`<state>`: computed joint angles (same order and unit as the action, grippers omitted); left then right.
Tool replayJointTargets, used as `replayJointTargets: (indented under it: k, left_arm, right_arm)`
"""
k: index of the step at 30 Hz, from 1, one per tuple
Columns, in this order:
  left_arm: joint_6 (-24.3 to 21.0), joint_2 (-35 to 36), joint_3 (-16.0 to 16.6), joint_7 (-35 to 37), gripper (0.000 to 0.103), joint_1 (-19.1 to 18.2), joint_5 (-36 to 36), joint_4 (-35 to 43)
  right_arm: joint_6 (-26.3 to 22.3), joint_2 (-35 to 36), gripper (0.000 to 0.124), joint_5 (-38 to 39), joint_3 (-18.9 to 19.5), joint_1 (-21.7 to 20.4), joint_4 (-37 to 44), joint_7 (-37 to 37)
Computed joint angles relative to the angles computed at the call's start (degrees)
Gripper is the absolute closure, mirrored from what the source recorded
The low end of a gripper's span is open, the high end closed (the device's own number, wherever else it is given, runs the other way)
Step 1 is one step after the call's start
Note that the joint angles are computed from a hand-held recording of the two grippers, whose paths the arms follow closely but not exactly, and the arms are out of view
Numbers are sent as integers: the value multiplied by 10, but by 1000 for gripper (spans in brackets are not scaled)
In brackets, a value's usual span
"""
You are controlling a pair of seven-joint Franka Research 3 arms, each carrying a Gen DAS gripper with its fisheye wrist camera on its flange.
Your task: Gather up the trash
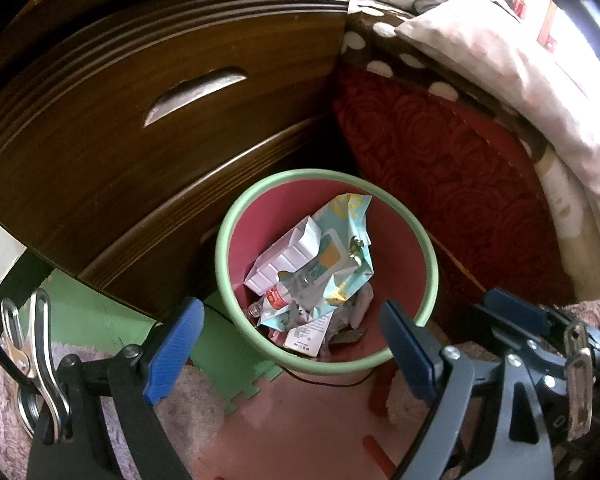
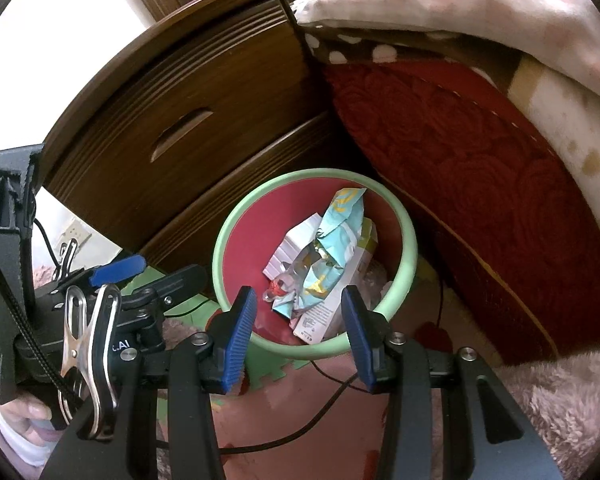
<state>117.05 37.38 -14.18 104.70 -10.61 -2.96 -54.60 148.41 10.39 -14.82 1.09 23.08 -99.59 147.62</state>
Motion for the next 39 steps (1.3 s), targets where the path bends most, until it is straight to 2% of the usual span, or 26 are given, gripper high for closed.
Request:
replayJointTargets:
  k: [39]
  left_arm:
    - [-16, 2, -4, -2, 11, 4, -8, 4]
  right_arm:
    - [0, 1, 79, 5, 0, 0, -3, 12]
